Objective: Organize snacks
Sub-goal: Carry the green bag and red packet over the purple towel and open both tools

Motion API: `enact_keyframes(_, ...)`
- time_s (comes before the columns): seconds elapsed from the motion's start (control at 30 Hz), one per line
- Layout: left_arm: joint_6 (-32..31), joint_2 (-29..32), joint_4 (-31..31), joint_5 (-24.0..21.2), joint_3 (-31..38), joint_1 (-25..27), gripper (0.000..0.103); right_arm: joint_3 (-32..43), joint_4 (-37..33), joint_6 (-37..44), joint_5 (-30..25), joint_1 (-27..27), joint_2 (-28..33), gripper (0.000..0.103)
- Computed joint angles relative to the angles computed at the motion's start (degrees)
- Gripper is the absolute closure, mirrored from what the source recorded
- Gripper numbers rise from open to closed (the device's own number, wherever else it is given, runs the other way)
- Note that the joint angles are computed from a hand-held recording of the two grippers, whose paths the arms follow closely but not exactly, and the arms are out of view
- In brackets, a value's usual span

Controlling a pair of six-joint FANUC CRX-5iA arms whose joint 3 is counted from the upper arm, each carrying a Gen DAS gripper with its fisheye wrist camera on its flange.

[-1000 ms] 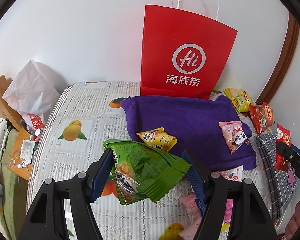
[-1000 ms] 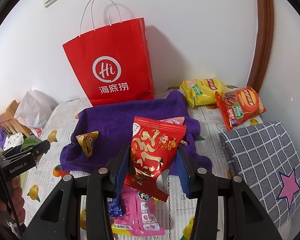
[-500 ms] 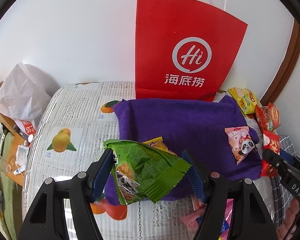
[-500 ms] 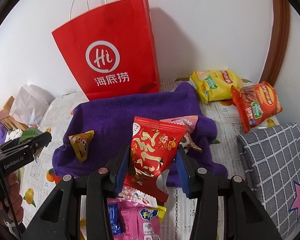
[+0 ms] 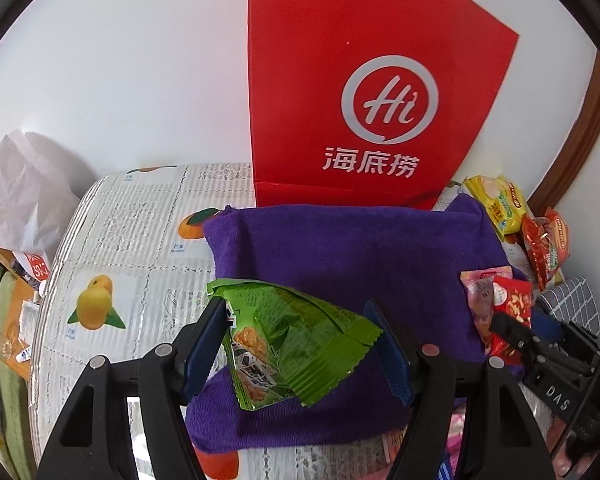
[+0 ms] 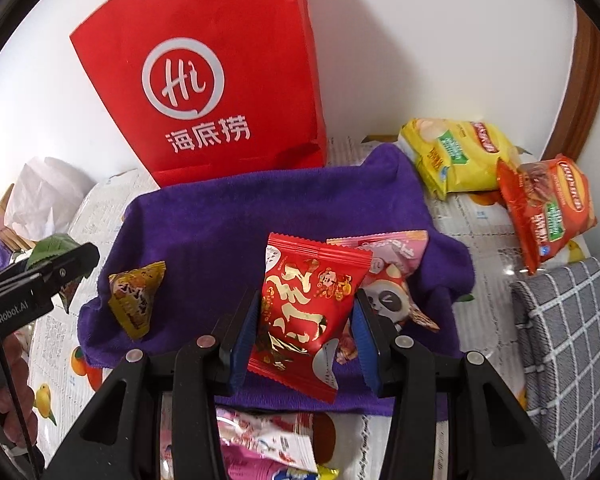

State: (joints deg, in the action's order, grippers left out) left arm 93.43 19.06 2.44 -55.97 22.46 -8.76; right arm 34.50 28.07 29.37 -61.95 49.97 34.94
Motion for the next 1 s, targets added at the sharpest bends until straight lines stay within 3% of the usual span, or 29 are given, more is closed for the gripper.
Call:
enact_keyframes(0.83, 1.2, 5.1, -0.4, -2.1, 3.7, -0.6, 0.031, 7.0, -3.3, 5.5, -3.5, -1.2, 6.6, 0.057)
enact_keyframes(1.0, 2.3, 4.5, 0.3, -1.2, 2.9, -0.4, 0.024, 5.2, -2.4, 4.3, -0.9, -1.2, 5.3, 0.044)
